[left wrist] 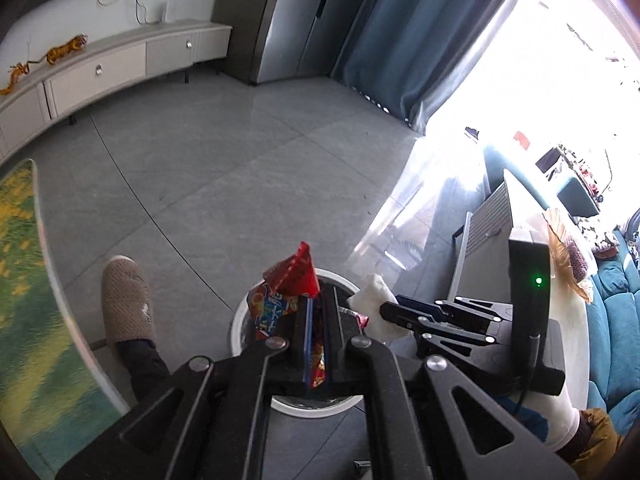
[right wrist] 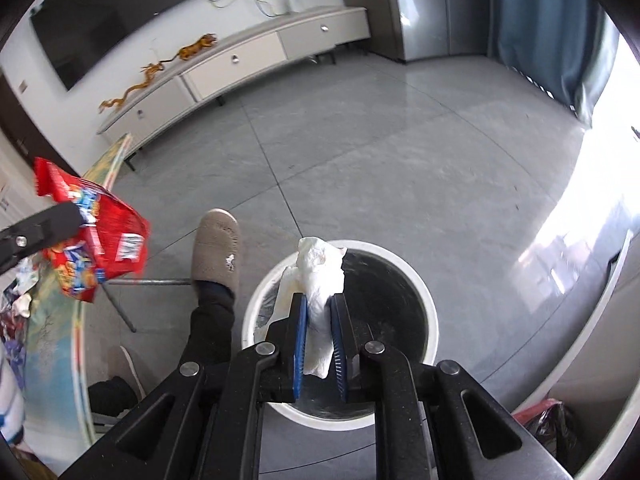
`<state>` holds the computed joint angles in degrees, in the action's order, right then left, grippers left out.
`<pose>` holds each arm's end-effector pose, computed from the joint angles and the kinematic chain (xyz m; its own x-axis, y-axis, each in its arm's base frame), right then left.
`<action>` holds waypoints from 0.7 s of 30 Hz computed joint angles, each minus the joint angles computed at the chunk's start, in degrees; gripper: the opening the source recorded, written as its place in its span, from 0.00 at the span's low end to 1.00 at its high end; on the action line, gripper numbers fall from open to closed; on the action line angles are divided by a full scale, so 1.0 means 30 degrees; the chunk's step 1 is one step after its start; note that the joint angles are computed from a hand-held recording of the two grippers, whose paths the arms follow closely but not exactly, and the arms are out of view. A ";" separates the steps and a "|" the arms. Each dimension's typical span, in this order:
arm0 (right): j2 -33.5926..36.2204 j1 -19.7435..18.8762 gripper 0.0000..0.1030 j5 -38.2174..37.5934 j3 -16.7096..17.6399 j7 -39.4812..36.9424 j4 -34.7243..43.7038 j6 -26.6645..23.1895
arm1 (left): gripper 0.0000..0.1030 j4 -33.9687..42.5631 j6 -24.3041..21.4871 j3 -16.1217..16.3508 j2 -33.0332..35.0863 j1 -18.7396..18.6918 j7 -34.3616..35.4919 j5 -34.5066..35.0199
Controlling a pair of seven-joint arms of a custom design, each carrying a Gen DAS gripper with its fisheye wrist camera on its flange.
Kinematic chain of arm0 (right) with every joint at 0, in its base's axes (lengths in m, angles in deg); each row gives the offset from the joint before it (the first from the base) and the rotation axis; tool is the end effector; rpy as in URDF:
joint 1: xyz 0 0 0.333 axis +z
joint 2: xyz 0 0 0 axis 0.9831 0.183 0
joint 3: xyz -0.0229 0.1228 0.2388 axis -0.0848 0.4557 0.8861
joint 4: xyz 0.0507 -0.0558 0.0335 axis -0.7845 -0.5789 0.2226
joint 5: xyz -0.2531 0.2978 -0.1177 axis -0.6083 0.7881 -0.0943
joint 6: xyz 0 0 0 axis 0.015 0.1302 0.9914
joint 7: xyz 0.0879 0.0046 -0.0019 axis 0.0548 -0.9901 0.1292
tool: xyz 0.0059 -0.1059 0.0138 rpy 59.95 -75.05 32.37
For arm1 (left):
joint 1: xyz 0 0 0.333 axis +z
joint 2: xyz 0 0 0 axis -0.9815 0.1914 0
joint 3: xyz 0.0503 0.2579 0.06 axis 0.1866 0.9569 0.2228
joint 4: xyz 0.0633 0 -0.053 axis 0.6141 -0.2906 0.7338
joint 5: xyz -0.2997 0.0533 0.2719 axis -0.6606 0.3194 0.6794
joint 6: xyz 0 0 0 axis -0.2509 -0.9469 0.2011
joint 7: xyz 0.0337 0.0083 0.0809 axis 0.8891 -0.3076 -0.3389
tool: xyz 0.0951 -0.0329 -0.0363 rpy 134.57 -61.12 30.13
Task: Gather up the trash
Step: 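Carry both items to the white bin and open both tools over it, then return both open tools to the trash pile on the table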
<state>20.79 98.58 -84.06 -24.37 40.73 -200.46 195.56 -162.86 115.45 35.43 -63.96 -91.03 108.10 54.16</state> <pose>0.5187 0.2273 0.4344 0.0192 -0.9623 -0.2711 -0.8160 0.1416 -0.5604 0.6198 -0.2813 0.5129 -0.4393 -0.8466 0.3005 -0.8037 0.2209 -0.5525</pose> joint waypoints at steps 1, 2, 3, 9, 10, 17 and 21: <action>0.0308 -0.0031 0.17 -0.0065 0.0031 0.0187 0.0369 -0.0178 | 0.05 0.0232 -0.0190 0.0002 0.0246 -0.0113 -0.0251 0.0187; 0.0357 -0.0128 0.19 -0.0205 0.0023 0.0438 0.0359 -0.0327 | 0.05 0.0655 -0.0474 -0.0003 0.0693 -0.0211 -0.0456 0.0352; 0.0368 -0.0220 0.24 -0.0397 0.0032 0.0722 0.0323 -0.0454 | 0.05 0.0753 -0.0637 -0.0034 0.0844 -0.0163 -0.0399 0.0250; 0.0260 -0.0537 0.32 -0.2079 0.0188 0.2238 0.0392 -0.1305 | 0.33 0.1255 -0.1292 -0.0301 0.1369 0.0136 -0.0073 -0.0922; 0.0213 -0.0547 0.32 -0.2247 0.0208 0.2386 0.0398 -0.1364 | 0.41 0.1281 -0.1168 -0.0286 0.1408 0.0118 -0.0136 -0.0974; -0.0654 -0.0752 0.33 -0.4363 0.0545 0.4169 0.0439 -0.2097 | 0.45 -0.0286 0.0047 -0.0278 -0.0127 0.0464 0.0493 -0.2146; -0.1572 -0.0661 0.33 -0.5354 0.0812 0.4846 0.0212 -0.1892 | 0.45 -0.2933 0.2035 0.0105 -0.2653 0.0513 0.0716 -0.1929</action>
